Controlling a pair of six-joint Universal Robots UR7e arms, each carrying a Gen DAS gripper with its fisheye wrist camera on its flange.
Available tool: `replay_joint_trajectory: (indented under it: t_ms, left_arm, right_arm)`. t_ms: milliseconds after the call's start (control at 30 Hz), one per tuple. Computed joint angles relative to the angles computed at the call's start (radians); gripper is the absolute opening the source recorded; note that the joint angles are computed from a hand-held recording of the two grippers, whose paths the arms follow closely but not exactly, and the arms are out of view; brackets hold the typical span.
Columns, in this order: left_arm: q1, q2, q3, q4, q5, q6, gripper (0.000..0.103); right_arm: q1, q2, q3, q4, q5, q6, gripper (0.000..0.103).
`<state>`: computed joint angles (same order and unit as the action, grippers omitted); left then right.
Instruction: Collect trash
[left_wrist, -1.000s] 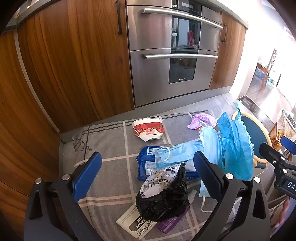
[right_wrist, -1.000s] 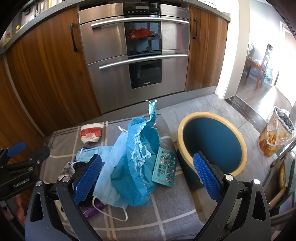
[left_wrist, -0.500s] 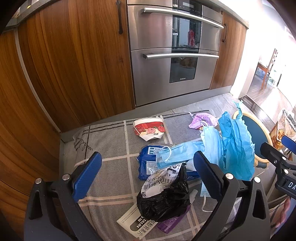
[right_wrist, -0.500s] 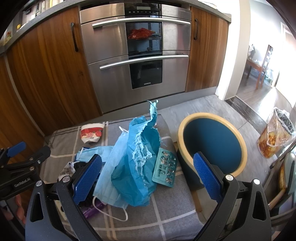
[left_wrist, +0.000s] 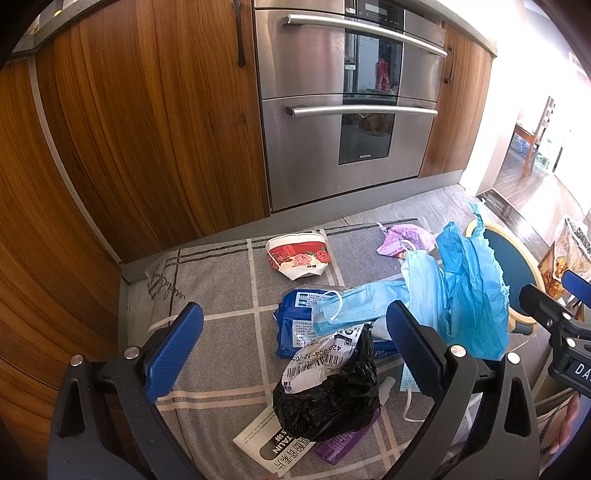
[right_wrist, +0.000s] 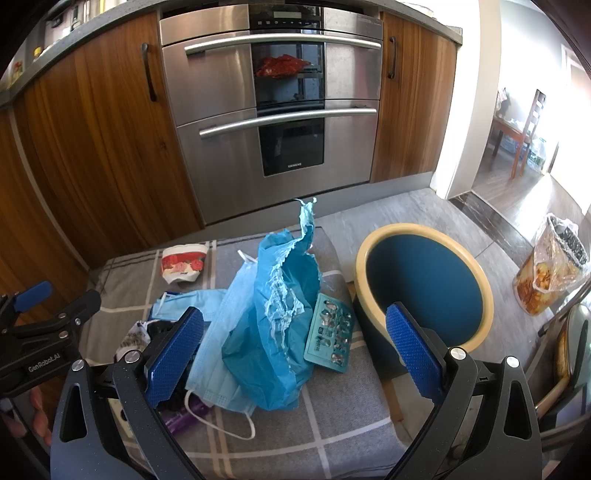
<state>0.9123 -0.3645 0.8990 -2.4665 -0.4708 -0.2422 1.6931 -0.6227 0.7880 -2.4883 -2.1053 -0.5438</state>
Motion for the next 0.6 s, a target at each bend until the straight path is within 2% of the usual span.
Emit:
replay_joint_trajectory:
  t_ms: [600]
  left_arm:
    - [0.001, -0.004, 0.008, 0.001, -0.001, -0.005, 0.098]
  right_arm:
    - [0.001, -0.001, 0.001, 0.008, -0.002, 0.004, 0.098]
